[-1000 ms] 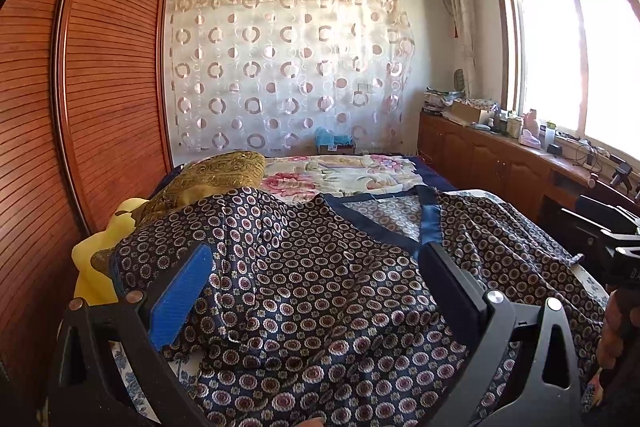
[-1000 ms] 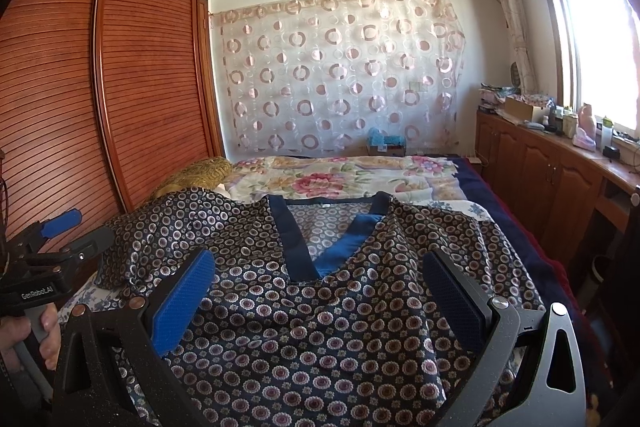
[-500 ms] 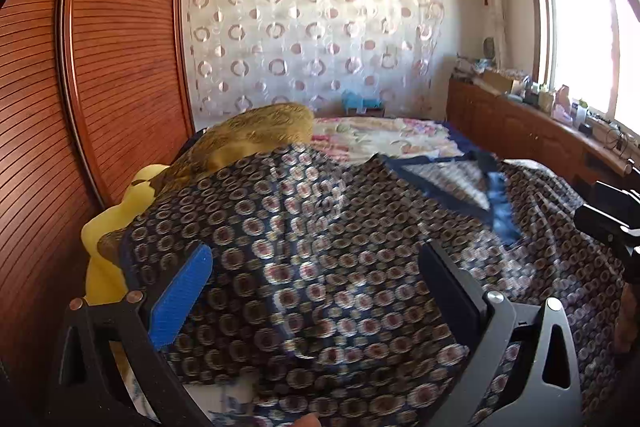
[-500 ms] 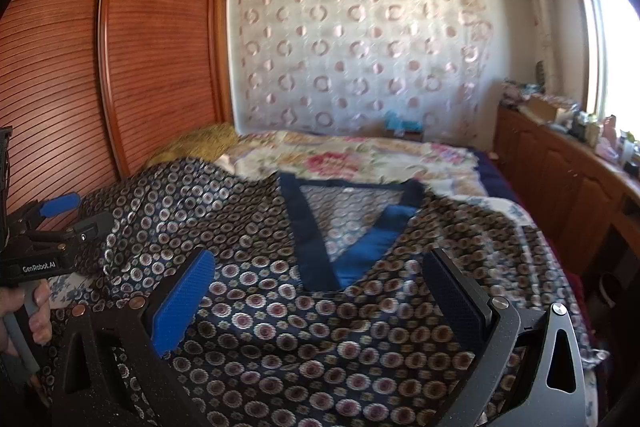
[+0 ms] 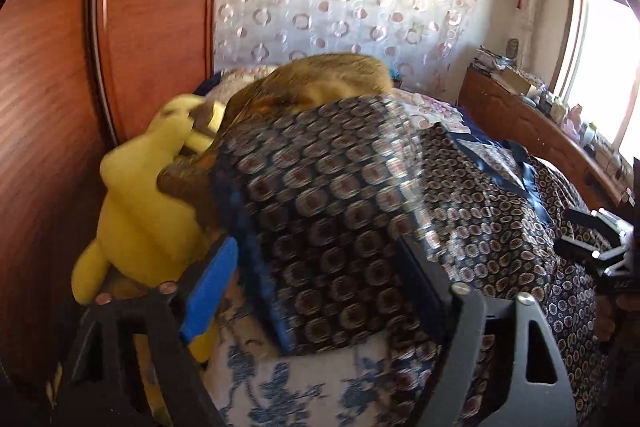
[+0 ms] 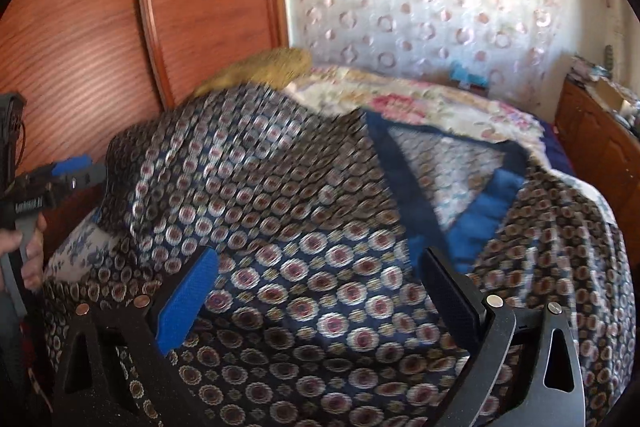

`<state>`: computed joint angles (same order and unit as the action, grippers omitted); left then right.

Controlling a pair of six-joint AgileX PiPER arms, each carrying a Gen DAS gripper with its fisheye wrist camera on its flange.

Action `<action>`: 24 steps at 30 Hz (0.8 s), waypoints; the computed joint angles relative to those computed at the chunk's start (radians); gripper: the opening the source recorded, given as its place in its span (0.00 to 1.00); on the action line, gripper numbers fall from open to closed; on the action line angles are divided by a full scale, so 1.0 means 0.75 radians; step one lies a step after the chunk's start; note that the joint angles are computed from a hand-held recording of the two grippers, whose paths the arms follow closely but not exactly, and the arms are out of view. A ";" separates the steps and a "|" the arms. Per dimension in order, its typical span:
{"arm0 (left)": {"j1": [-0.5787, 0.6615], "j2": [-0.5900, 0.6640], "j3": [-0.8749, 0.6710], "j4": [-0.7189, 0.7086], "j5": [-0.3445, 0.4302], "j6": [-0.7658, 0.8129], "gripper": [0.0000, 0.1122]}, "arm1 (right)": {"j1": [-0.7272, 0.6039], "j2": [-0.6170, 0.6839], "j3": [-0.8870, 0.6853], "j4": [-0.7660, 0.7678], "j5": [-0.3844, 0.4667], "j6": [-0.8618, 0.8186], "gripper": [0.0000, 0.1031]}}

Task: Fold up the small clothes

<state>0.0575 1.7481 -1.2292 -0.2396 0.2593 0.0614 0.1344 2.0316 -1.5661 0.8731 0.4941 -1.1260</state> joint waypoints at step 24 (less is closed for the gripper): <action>0.112 0.085 -0.065 -0.421 0.138 0.500 0.05 | 0.069 0.195 -0.233 -0.321 0.046 0.336 0.94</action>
